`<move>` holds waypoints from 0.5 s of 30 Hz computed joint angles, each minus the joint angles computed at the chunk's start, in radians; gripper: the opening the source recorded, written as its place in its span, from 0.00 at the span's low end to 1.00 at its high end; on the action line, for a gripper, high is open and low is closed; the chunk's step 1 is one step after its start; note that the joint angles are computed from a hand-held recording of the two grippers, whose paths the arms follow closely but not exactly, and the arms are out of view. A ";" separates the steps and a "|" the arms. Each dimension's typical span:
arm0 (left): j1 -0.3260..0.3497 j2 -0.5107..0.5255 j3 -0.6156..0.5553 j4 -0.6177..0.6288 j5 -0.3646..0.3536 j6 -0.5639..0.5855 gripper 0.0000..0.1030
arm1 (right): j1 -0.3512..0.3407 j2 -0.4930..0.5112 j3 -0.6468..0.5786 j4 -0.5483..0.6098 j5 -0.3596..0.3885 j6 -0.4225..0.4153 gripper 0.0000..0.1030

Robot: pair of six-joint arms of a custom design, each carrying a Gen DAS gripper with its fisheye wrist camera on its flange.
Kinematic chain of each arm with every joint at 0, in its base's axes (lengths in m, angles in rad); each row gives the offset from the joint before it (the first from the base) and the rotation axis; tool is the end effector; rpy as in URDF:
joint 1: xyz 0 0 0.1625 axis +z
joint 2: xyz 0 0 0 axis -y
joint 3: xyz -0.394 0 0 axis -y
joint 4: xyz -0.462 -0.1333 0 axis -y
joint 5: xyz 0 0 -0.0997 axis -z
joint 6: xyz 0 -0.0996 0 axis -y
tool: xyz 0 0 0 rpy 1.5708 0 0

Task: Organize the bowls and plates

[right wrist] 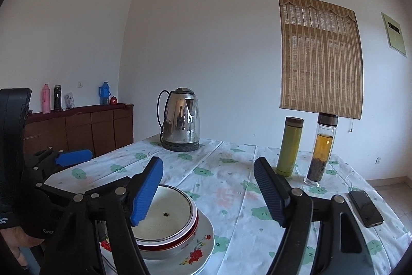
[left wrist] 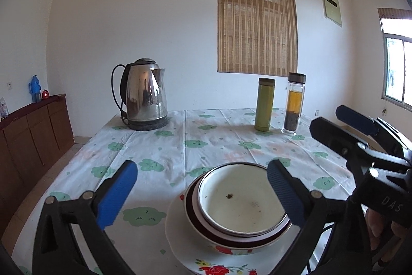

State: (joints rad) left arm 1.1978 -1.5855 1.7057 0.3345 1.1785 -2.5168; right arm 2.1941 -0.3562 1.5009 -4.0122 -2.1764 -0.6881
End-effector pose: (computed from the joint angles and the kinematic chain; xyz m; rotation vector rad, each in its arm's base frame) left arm -0.0196 -0.5204 0.3711 0.8462 2.1468 -1.3610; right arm 0.4510 -0.4961 -0.0470 0.8716 -1.9346 1.5426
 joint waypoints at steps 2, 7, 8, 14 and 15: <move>0.001 0.001 0.000 -0.004 -0.003 0.001 1.00 | -0.001 0.000 0.000 -0.003 -0.004 0.004 0.73; 0.001 0.000 0.002 -0.009 -0.008 -0.002 1.00 | -0.006 -0.008 0.006 0.000 -0.009 0.032 0.73; 0.001 0.001 0.000 -0.007 -0.009 -0.004 1.00 | -0.006 -0.008 0.006 0.002 -0.013 0.036 0.73; -0.001 0.011 -0.010 0.007 -0.030 -0.014 1.00 | -0.006 -0.005 0.003 -0.015 -0.021 0.037 0.73; -0.001 0.012 -0.012 0.010 -0.031 -0.014 1.00 | -0.006 -0.004 0.004 -0.018 -0.021 0.036 0.73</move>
State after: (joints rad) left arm 1.1971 -1.5735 1.6939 0.3450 1.1471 -2.5311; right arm 2.1884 -0.3605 1.5045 -4.0298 -2.1970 -0.6521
